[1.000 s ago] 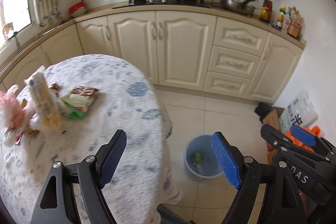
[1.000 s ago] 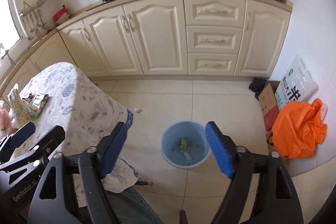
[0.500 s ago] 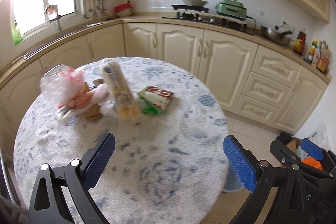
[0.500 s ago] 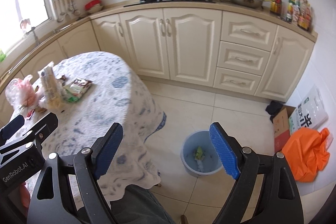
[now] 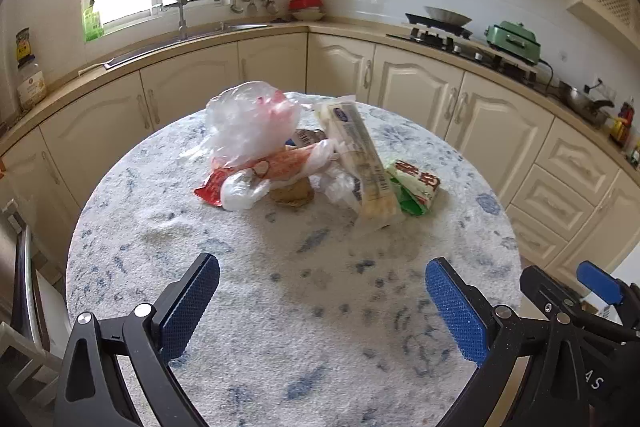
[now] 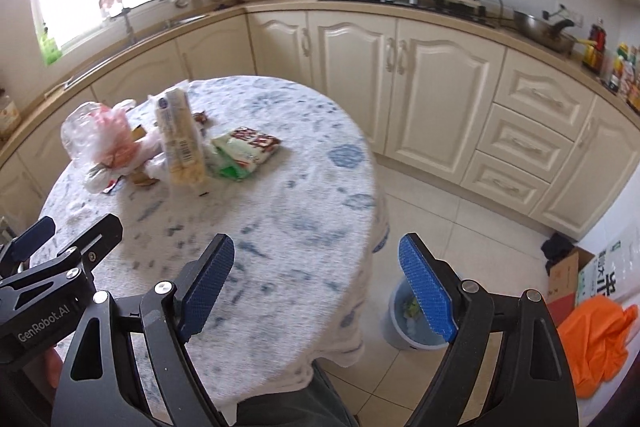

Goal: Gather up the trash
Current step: 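Move both tools back over the table toward the remaining trash, then grasp the orange sausage in plastic with the left tool while the right tool grasps the bread package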

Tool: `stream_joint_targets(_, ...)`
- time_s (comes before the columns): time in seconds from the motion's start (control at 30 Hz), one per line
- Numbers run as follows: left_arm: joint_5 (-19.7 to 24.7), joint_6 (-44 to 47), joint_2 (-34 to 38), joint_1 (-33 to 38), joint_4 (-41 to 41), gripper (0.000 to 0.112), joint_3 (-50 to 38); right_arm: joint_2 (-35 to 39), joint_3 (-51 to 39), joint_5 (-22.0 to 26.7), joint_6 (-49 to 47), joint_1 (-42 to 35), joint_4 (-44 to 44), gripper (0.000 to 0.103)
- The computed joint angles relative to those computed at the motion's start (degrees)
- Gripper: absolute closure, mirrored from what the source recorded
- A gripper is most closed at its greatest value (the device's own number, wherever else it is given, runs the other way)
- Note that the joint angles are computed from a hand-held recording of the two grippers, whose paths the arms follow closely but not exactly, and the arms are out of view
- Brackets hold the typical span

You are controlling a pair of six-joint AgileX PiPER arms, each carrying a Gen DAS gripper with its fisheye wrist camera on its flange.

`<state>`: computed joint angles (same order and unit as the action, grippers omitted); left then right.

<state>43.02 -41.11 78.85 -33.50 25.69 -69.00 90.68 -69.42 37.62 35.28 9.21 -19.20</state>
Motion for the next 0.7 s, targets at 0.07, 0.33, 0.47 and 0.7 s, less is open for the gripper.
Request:
stream_joint_targets(0.07, 0.7, 0.6, 0.6, 1.2, -0.7, 0.011, -1.0, 1.7, -1.7, 0.1, -1.0, 0.8, 1.0, 0.017)
stream_joint_targets(0.33, -0.1, 8.1, 4.9, 9.8, -7.4, 0.011, -5.5, 8.4, -9.0, 1.1, -7.3, 2.5, 7.1, 0.017)
stream_joint_targets(0.47, -0.6, 12.1, 8.8, 13.9, -11.8, 0.011, -8.7, 12.3, -13.7, 2.5, -9.9, 2.6, 9.4, 0.017)
stream_joint_targets(0.7, -0.7, 20.0, 16.3, 19.3, -18.1, 0.011, -16.7, 22.3, -27.9, 7.4, -18.9, 1.4, 16.6, 0.017)
